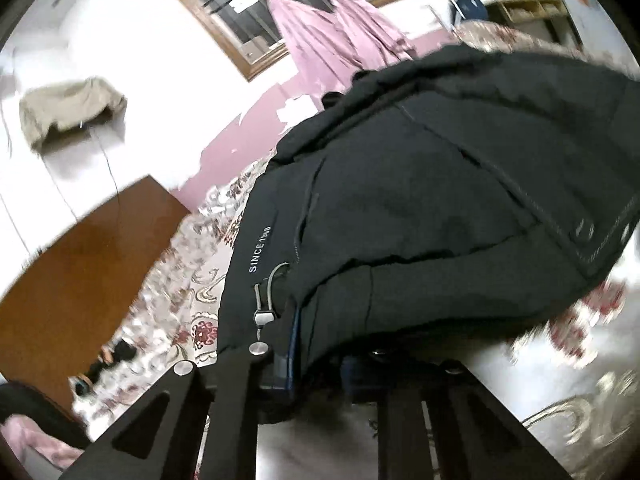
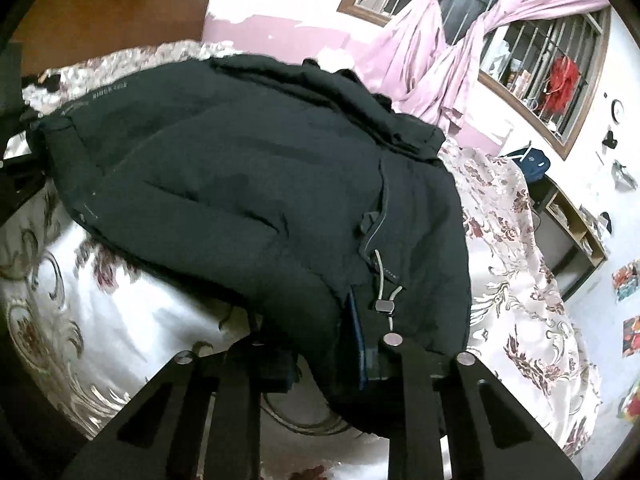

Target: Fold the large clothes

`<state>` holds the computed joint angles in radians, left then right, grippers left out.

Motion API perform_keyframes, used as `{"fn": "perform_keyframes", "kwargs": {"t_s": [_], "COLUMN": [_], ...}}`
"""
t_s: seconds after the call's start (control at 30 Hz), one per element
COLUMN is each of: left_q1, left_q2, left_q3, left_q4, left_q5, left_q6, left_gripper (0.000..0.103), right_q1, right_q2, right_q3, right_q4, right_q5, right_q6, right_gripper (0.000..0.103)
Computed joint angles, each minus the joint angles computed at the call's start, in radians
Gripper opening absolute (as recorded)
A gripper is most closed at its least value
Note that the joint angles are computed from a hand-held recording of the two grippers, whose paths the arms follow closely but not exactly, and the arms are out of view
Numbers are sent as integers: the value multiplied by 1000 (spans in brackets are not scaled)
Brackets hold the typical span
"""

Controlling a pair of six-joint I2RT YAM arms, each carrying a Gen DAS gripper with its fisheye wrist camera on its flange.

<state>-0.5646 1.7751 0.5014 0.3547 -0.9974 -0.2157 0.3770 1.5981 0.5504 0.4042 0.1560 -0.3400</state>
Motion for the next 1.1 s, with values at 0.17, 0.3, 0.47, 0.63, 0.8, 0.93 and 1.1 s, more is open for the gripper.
{"fn": "perform_keyframes", "kwargs": {"t_s": [0.17,0.3,0.47,0.63,0.8,0.93,1.1], "left_q1": [23,16,15,-87,-249,-332,-312], "left_q2": [-254,-378,-494,-607,-687,-728,-783], "left_q3": [-68,-49,-41,-49,-3,58,103], "left_q4": [-27,-158,-317,-459,-709,-866,-839], "left_q5": [43,59,112,36,-71,-117,-119], "left_q6": [-37,-92,-206,-260,-427,-503,-382], "left_gripper": [10,9,8,8,7,7,7], "right_q1": [14,18,-29,-56,-129,-179,-191], "right_q2": [-29,-113,-219,-342,-536,-671,-799], "right_q3": [-32,-60,-70,-142,-211,-247,-262], "right_q4": [44,75,31,38,-13,-62,-109], "right_q5": [18,24,-52,-103,-189,-240,-253], "right_q6": [18,10,71,92,169,210,241], "right_gripper": [15,9,8,7,7,7,7]}}
